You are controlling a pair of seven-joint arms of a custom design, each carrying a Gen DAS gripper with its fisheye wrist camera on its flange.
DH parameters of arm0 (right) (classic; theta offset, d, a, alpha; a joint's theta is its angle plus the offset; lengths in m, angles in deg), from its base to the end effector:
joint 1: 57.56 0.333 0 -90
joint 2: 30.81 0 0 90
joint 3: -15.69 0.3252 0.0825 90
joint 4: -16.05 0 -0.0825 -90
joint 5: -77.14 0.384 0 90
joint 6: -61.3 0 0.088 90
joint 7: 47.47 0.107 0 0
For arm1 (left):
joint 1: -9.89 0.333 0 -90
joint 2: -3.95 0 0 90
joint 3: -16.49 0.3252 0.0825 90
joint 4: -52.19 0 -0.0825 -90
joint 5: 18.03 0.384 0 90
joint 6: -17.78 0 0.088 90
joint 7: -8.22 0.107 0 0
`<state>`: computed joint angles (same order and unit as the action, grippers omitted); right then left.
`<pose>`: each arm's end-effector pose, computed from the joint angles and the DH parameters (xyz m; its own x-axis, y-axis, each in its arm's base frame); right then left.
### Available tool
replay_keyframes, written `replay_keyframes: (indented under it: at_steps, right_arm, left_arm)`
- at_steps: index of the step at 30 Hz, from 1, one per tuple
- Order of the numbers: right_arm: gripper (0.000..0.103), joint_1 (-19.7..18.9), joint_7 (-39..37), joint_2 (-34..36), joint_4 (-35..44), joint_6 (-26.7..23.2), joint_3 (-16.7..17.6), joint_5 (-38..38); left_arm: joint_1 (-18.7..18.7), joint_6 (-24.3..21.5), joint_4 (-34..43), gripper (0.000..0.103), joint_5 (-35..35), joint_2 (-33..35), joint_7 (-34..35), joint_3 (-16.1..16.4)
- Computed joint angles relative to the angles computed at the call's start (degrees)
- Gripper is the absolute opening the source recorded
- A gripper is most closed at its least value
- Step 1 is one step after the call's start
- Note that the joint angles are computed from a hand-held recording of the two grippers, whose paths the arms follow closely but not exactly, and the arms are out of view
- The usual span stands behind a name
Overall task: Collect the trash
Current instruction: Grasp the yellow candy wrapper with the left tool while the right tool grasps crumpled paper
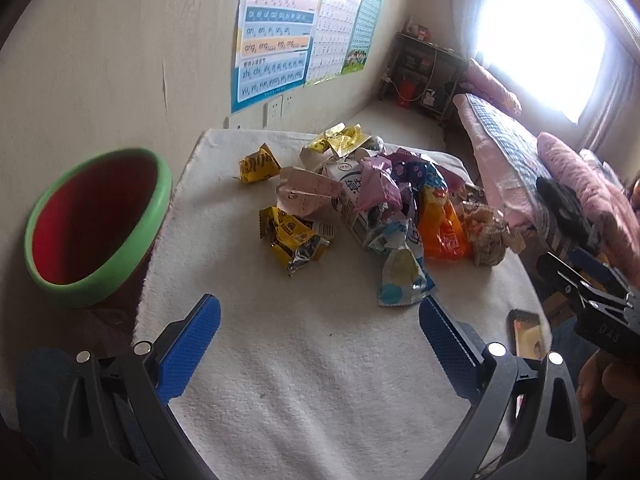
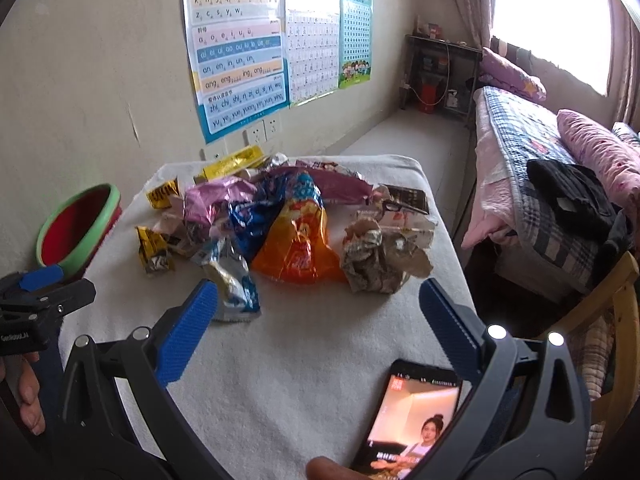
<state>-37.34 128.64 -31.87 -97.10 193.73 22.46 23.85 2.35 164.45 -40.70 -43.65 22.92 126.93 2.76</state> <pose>0.5291 0.2523 0.5292 -0.4613 -0.8861 -0.0441 -0.5719 0.3350 -0.7488 0.6645 -0.2274 0.5135 -0.5587 -0.8081 0.1863 -0.6928 0.3314 -0.6404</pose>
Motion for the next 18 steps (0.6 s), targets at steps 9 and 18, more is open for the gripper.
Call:
replay_keyframes:
  at_steps: [9, 18]
  right_arm:
    - [0.099, -2.6, -7.0, 1.1, -0.1, 4.0, -2.3, 6.0]
    - [0.086, -5.3, -16.0, 4.7, 1.1, 7.6, -4.4, 13.7]
  left_arm:
    - [-1.9, -5.9, 10.3, 0.095, 6.7, 7.4, -7.1, 2.0]
    - [-3.7, -19.4, 32.9, 0.086, 11.8, 23.0, -16.2, 2.4]
